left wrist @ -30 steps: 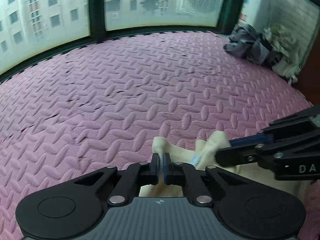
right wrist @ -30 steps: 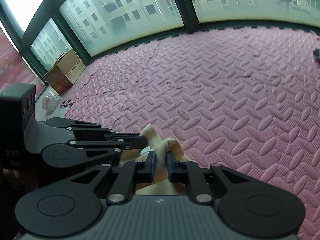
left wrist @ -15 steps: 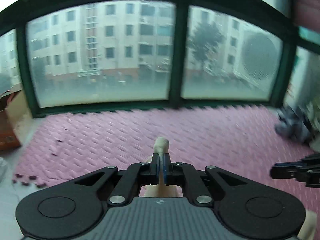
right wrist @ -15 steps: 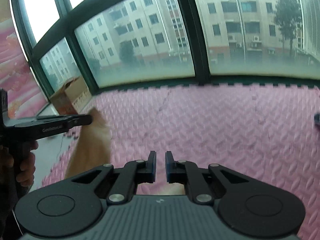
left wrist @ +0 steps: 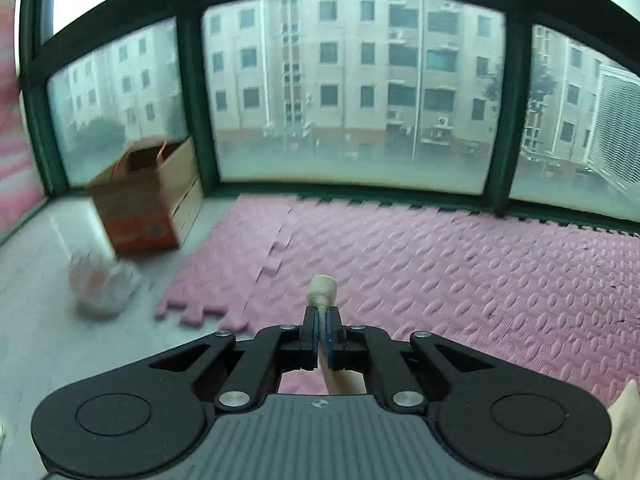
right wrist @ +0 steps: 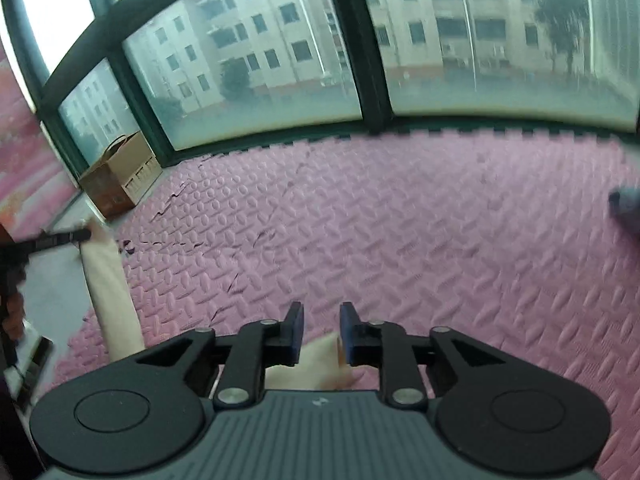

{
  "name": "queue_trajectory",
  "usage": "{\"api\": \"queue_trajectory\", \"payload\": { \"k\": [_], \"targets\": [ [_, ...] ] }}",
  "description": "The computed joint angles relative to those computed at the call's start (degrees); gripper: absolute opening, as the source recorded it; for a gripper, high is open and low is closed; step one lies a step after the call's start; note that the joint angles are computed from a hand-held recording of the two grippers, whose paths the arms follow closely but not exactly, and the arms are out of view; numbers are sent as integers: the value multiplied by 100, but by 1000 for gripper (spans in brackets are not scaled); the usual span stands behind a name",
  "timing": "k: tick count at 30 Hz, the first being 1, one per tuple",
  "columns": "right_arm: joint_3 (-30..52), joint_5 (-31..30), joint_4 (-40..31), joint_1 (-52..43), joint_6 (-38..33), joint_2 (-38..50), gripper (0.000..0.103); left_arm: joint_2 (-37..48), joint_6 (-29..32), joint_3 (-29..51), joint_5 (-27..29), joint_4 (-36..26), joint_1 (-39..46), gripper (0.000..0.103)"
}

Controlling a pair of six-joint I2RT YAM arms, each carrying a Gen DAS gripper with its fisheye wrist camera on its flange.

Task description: Fold clothes

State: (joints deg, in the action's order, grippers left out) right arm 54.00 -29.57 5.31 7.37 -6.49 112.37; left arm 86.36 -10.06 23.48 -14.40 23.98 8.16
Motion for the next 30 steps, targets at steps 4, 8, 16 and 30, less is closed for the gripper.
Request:
{"api": "queue_trajectory", "payload": {
  "k": [4, 8, 16, 30],
  "targets": [
    [322, -73, -283, 86, 184, 460, 38, -225, -31, -268, 48, -52, 227, 4],
    [467, 389, -114, 397, 260, 823, 30, -465, -98, -399, 94, -132, 374, 4],
    [510, 862, 431, 1006, 239, 713, 4, -898, -14, -623, 176, -142, 858, 4],
    [1515, 709, 667, 1911, 500, 551, 14, -931, 211, -888, 399, -436, 2271, 4]
  ]
}}
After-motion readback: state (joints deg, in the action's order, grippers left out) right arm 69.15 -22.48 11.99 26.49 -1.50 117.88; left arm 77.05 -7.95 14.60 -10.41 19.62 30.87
